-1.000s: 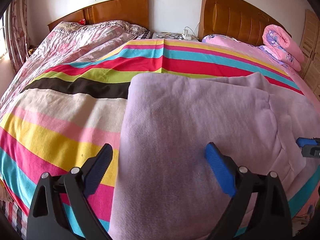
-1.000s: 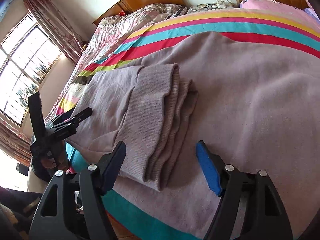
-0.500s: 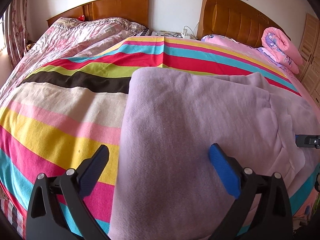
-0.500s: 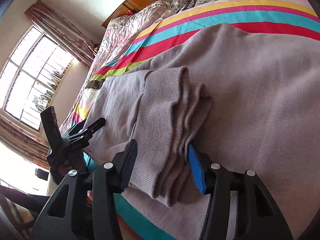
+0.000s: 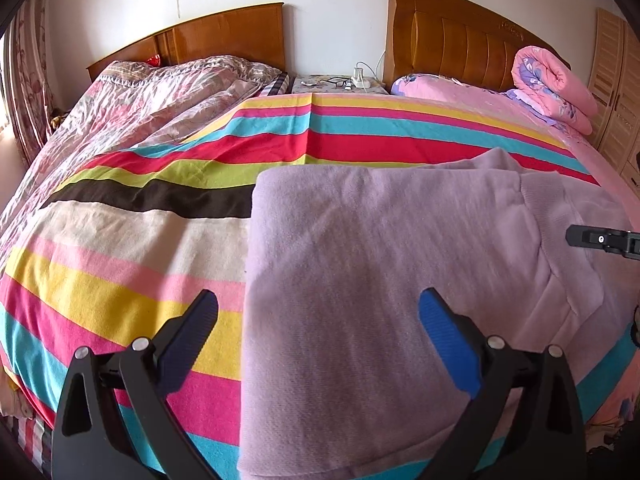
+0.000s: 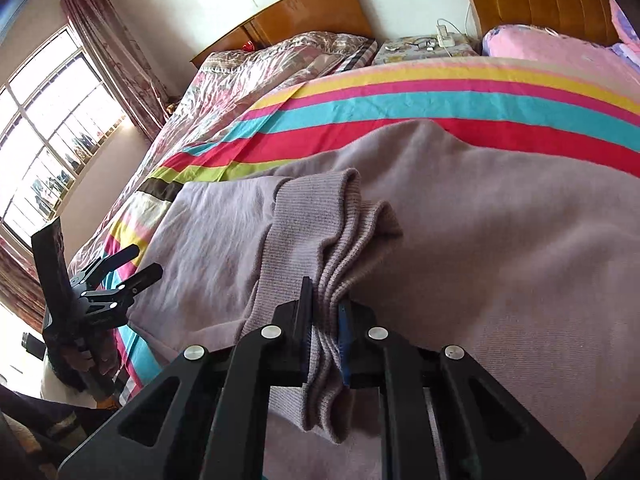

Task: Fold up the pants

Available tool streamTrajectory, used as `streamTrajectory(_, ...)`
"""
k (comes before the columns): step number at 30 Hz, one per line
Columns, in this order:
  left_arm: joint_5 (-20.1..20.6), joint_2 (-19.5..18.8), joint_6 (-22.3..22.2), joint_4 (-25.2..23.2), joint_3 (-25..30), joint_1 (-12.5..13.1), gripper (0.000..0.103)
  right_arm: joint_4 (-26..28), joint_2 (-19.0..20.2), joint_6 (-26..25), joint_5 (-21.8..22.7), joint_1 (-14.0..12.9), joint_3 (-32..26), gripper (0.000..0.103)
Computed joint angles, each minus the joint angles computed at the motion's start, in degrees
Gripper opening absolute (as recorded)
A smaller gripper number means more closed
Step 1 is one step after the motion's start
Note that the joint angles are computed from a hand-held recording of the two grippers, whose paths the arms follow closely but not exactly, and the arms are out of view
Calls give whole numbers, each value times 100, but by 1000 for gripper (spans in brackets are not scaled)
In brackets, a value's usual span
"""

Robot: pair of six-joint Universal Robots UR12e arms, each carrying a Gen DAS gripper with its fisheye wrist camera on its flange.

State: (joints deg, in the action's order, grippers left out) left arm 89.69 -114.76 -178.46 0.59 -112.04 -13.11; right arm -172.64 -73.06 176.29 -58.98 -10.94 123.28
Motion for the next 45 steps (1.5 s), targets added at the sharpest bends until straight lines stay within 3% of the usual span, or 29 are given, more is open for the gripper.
streamTrajectory(3,246,-47,205,-183,67,-73,100,-16,104,170,145,-71,28,14)
streamTrajectory(4,347,-50,239,-213,79,-90,100,20,80,178,131,-73,29,24)
streamTrajectory(5,420,-25,230,-197,73,-93,100,11,17,150,-124,-32,35,31)
streamTrajectory(6,411,23,203,-106,49,-74,100,-95,-48,97,-435,21,49,45)
streamTrajectory(7,308,84,174,13,25,-41,100,-262,-100,16,-595,41,76,50)
streamTrajectory(10,62,181,235,241,135,-10,100,-629,-172,-310,-612,71,54,50)
streamTrajectory(12,-23,108,472,134,381,-72,101,-660,-111,-616,-691,181,-83,50)
streamTrajectory(17,290,-413,1044,-511,1152,-344,101,-461,132,-1214,-927,555,-441,50)
streamTrajectory(20,643,-680,1193,-915,1400,-430,101,-484,278,-1524,-1611,769,-521,50)
streamTrajectory(21,680,-738,1172,-1020,1426,-428,102,-466,327,-1561,-1783,786,-525,51)
streamTrajectory(25,270,-780,958,-814,1300,-294,102,-513,341,-1492,-1375,610,-437,52)
streamTrajectory(31,300,-808,941,-765,1302,-290,102,-670,132,-1408,-1345,629,-288,52)
streamTrajectory(33,296,-817,932,-773,1323,-290,102,-478,66,-1559,-1267,655,-234,54)
streamTrajectory(36,285,-818,928,-772,1324,-288,102,-273,122,-1792,-1663,762,-201,55)
streamTrajectory(40,265,-817,917,-768,1320,-282,102,-426,82,-1512,-1574,697,-142,55)
streamTrajectory(45,223,-818,890,-775,1322,-265,102,-319,-85,-1746,-1575,697,21,57)
